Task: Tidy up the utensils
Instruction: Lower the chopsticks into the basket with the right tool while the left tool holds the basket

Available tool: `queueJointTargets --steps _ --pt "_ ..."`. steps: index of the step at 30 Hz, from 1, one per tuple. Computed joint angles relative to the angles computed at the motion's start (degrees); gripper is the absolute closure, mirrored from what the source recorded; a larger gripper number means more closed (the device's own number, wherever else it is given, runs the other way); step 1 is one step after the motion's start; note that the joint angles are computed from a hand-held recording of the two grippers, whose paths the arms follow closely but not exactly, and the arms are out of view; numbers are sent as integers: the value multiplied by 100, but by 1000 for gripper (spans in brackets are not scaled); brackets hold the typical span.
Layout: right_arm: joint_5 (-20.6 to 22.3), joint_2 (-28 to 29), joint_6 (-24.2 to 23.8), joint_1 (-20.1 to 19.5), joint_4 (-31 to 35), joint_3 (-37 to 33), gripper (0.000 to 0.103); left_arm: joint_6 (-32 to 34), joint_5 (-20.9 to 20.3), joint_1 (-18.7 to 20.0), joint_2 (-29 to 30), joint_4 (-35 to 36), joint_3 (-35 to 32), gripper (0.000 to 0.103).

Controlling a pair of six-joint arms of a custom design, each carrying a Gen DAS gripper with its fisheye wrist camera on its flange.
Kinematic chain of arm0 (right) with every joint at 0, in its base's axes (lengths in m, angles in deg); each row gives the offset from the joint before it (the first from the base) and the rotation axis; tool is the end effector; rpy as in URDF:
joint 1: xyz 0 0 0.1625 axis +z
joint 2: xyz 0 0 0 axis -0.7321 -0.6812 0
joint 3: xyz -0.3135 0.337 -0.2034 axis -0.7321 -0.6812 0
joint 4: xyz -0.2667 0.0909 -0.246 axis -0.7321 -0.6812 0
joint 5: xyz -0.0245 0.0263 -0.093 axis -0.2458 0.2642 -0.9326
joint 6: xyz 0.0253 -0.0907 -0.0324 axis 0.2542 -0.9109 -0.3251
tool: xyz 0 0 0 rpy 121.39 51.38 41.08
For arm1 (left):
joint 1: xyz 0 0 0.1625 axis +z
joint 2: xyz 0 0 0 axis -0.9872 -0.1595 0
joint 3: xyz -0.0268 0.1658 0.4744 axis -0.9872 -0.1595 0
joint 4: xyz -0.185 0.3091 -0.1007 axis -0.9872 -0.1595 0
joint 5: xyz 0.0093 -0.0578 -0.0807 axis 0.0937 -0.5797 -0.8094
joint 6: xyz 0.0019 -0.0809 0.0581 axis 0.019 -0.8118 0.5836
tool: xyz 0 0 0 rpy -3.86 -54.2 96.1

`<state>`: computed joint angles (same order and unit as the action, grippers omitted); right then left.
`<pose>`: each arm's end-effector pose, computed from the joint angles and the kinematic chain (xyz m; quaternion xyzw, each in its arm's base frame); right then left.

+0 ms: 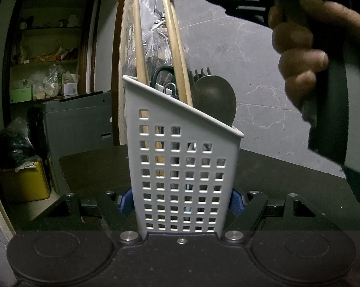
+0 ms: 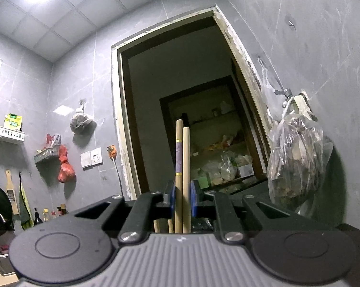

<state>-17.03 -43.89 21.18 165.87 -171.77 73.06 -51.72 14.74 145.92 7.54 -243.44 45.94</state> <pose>0.4635 -0.5349 0.0674 -0.4015 0.6907 -0.5960 0.0807 -0.0462 -0.5014 0.3308 0.3421 0.7665 -0.5027 0.2069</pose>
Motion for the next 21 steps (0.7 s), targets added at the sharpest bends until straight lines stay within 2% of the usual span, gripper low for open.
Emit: queueJointTargets --steps 14,21 --pt "49 127 157 -166 -86 84 88 4 -1 2 0 -3 4 27" --pt "93 96 -87 -219 8 287 88 18 -3 -3 -6 10 0 27"
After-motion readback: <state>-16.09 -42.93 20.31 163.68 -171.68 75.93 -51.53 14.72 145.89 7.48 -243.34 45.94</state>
